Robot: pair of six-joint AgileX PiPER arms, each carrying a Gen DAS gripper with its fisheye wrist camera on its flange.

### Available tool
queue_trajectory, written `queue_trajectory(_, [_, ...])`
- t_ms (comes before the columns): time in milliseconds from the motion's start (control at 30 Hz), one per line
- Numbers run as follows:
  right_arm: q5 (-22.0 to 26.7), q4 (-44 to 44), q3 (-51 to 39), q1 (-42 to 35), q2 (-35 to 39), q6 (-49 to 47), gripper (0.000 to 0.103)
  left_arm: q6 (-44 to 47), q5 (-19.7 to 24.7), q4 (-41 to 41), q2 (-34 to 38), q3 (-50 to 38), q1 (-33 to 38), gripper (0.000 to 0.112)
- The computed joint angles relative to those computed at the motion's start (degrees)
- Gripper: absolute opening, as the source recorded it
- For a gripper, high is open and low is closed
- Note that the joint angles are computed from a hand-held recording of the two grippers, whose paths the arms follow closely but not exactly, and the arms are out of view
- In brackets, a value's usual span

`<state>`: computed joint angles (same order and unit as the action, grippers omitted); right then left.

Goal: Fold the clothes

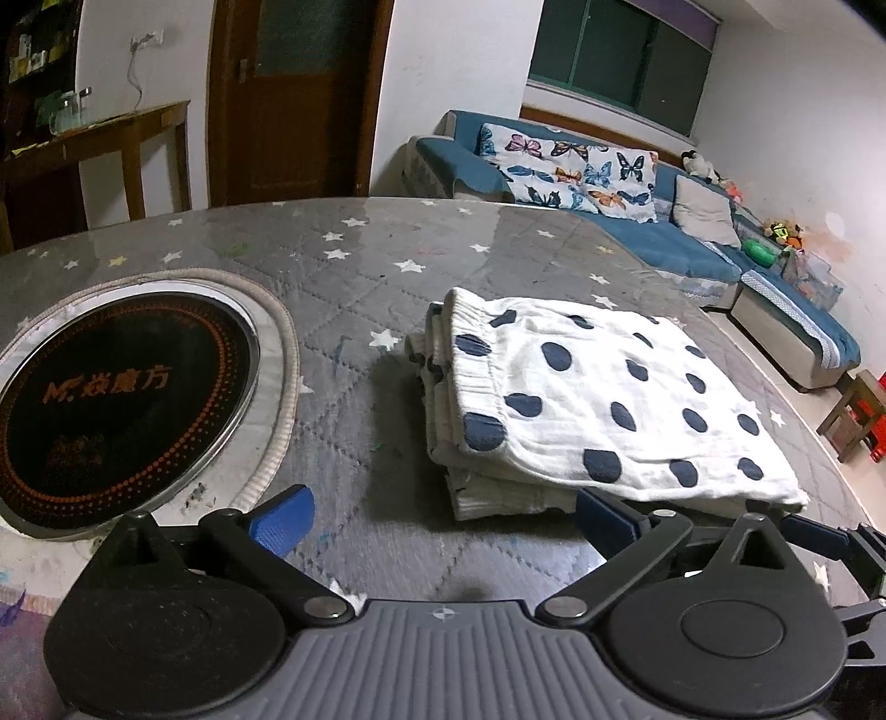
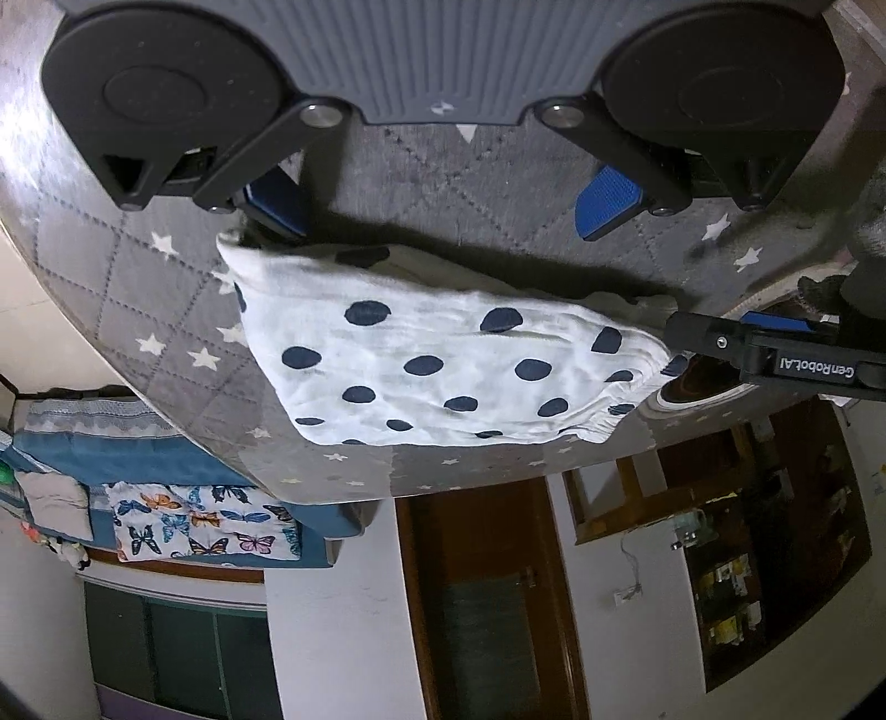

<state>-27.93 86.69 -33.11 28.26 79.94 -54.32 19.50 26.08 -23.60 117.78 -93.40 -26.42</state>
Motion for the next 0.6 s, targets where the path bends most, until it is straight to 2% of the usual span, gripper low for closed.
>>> queue_trajectory(267, [-5.3,2.0,0.5,3.9,0.4,1.6,0.103,6.8,-2.7,-6.5,-2.9,5.3,0.1,0.103])
queue_trajectory(433, [-6.5,0.1,1.5,5.7,0.6,6.0,0.103,10.7,-3.7,-10.4,-4.4,8.2,0.5,0.103])
queue_trajectory(600, [-8.6,1.6,1.2,7.9,1.3,6.5,0.103,13.8,-3.8,-13.9,-5.7,10.4,1.0,0.103])
